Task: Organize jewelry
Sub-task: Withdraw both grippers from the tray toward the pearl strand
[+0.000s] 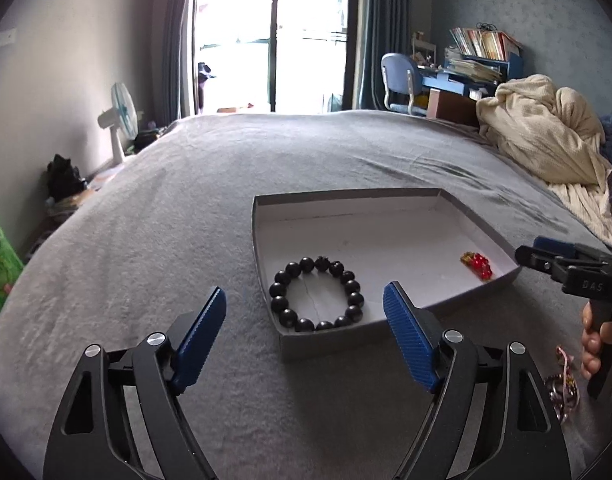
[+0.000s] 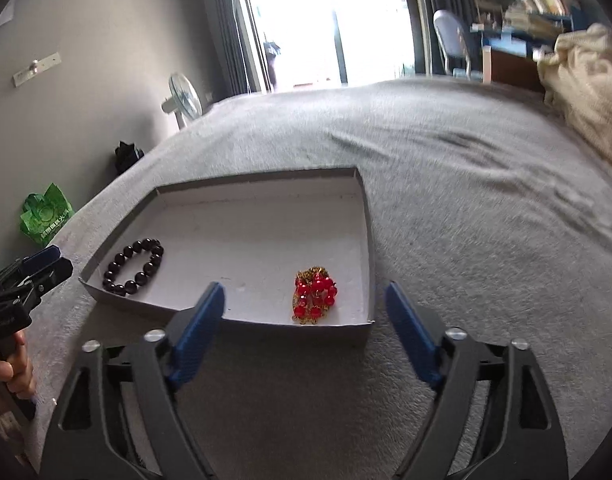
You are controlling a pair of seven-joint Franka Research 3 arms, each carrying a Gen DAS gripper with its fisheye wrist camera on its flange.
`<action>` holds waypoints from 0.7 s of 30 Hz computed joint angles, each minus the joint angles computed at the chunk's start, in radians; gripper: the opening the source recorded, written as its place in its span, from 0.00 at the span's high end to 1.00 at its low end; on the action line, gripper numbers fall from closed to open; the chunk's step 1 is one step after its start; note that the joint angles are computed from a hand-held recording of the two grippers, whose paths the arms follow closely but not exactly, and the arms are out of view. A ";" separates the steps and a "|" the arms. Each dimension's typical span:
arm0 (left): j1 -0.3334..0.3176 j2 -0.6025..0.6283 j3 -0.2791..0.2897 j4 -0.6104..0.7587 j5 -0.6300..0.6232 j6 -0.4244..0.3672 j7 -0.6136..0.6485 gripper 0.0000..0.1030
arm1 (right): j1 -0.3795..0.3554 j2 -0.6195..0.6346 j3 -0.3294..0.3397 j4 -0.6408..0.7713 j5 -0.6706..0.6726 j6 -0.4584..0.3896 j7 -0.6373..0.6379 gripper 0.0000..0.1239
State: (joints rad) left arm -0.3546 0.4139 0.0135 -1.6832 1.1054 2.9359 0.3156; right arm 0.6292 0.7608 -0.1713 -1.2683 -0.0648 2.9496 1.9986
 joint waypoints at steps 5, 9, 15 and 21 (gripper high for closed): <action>-0.026 -0.037 0.022 -0.035 0.137 -0.006 -0.142 0.08 | 0.094 -0.067 -0.114 -0.144 -0.035 0.112 0.058 0.23; -0.006 -0.060 -0.001 -0.065 0.194 0.007 -0.209 0.07 | 0.191 -0.098 -0.220 -0.232 -0.036 0.183 0.090 0.21; 0.011 -0.112 -0.027 -0.130 0.328 -0.006 -0.370 0.06 | 0.342 -0.130 -0.368 -0.352 0.029 0.264 0.092 0.21; 0.049 -0.147 -0.085 -0.177 0.441 -0.027 -0.478 0.05 | 0.490 -0.135 -0.509 -0.446 0.137 0.337 0.082 0.21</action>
